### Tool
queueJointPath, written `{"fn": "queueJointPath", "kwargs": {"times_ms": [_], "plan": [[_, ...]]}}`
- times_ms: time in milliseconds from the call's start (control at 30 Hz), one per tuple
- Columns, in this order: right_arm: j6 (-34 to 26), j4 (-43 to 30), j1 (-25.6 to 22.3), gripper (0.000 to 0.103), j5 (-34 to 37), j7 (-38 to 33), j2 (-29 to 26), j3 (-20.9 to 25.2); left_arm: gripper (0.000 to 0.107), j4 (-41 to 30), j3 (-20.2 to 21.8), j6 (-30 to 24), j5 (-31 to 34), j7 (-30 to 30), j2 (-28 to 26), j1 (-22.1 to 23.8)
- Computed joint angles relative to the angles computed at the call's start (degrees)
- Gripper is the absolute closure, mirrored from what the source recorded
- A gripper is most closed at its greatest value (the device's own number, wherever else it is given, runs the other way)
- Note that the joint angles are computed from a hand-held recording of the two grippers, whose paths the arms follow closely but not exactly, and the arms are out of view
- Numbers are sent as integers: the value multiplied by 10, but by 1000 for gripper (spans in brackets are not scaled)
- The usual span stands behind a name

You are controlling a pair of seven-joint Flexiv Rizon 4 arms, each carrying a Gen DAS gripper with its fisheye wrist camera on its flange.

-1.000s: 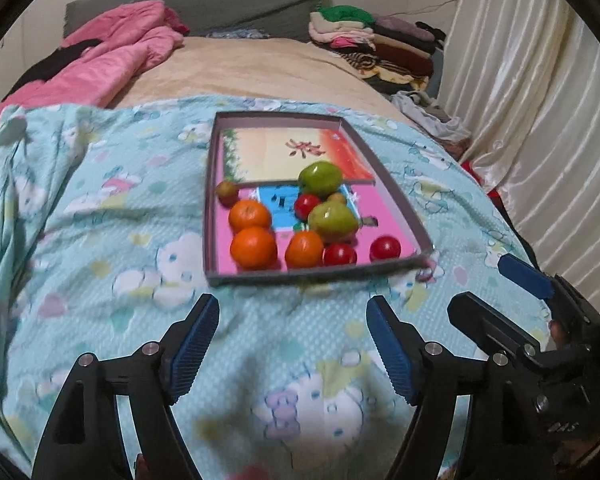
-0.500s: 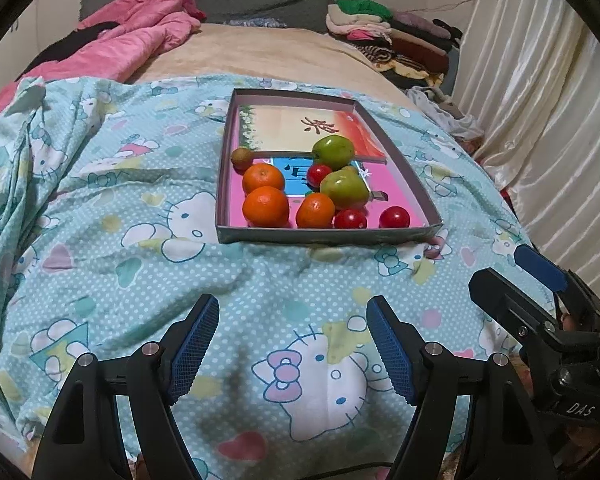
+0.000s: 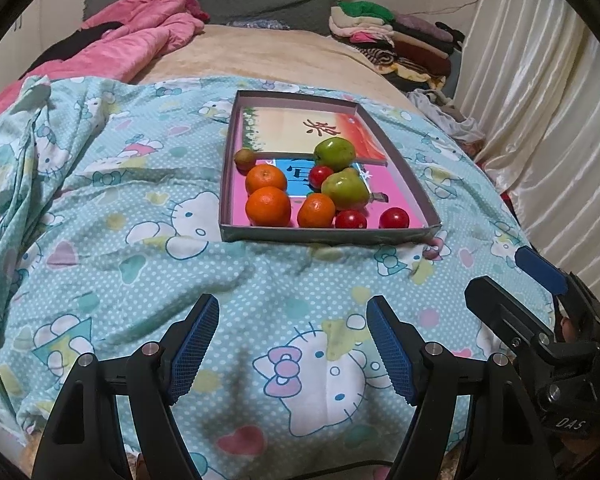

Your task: Organize fruits

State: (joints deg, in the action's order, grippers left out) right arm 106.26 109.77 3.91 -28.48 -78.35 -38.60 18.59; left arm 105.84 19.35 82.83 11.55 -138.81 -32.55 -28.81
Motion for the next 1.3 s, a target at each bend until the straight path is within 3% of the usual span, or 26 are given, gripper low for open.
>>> {"fn": "queueJointPath", "kwargs": {"times_ms": [1300], "plan": [[-7, 0, 10, 1, 21, -6, 2, -8, 29, -5, -5, -7, 7, 3, -1, 4]]}}
